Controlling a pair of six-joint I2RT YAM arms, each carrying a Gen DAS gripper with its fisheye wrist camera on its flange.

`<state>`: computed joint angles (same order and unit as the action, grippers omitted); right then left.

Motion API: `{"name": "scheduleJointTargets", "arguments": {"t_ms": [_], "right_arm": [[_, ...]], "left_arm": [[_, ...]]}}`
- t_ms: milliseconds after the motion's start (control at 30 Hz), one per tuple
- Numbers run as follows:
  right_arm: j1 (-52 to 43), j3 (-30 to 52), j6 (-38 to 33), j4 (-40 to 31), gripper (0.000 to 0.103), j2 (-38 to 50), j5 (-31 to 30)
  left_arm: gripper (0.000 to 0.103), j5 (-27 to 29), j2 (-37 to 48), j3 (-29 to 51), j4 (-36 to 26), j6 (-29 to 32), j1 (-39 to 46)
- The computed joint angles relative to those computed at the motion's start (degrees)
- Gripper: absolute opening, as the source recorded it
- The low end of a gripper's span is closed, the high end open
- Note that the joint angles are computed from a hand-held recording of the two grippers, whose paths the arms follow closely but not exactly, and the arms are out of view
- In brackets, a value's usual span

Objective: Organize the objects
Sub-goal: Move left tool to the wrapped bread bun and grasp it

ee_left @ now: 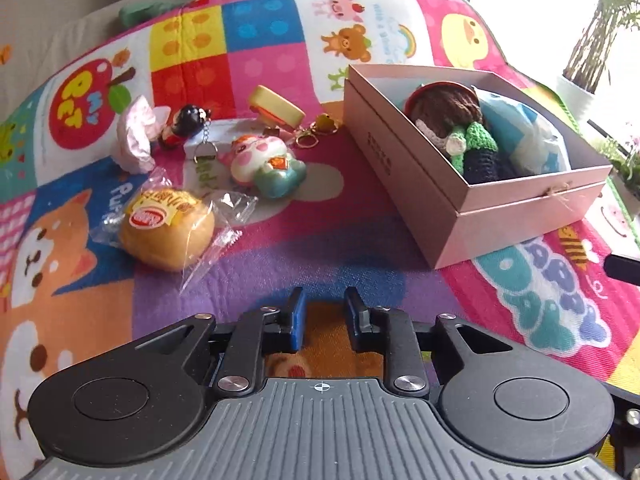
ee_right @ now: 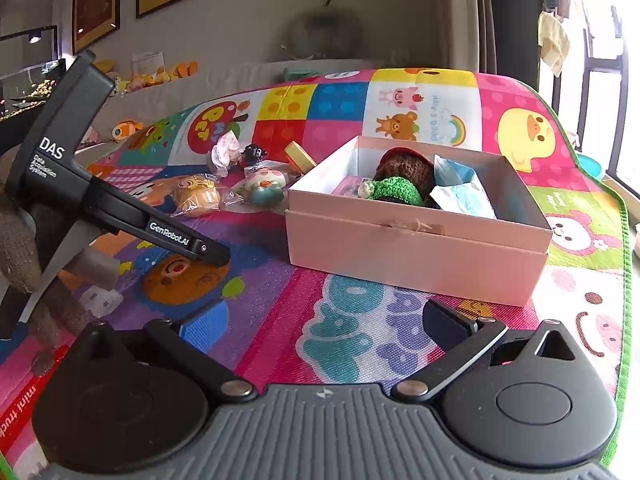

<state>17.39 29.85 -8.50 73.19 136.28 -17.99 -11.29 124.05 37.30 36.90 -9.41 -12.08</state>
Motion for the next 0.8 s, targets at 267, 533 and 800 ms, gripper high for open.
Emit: {"name": "scheduleJointTargets", "arguments": {"t_ms": [267,533,800], "right_arm": [[-0.5,-0.1,0.5,0.6,0.103,0.3,-0.6],[-0.5,0.1,0.1,-0.2,0.103,0.2,-1.1],[-0.7,-0.2,-0.2,0.8,0.103,0.4,-1.5]], "left_arm": [[0.071,-1.1,1.8,-1.1,4.3,-4.0,3.2],[0.062,7.4,-11.1,-8.6,2.4,-21.2,10.7],[0.062,15.7,0.9,14.5,-16.8,-31.4,19.4]]}}
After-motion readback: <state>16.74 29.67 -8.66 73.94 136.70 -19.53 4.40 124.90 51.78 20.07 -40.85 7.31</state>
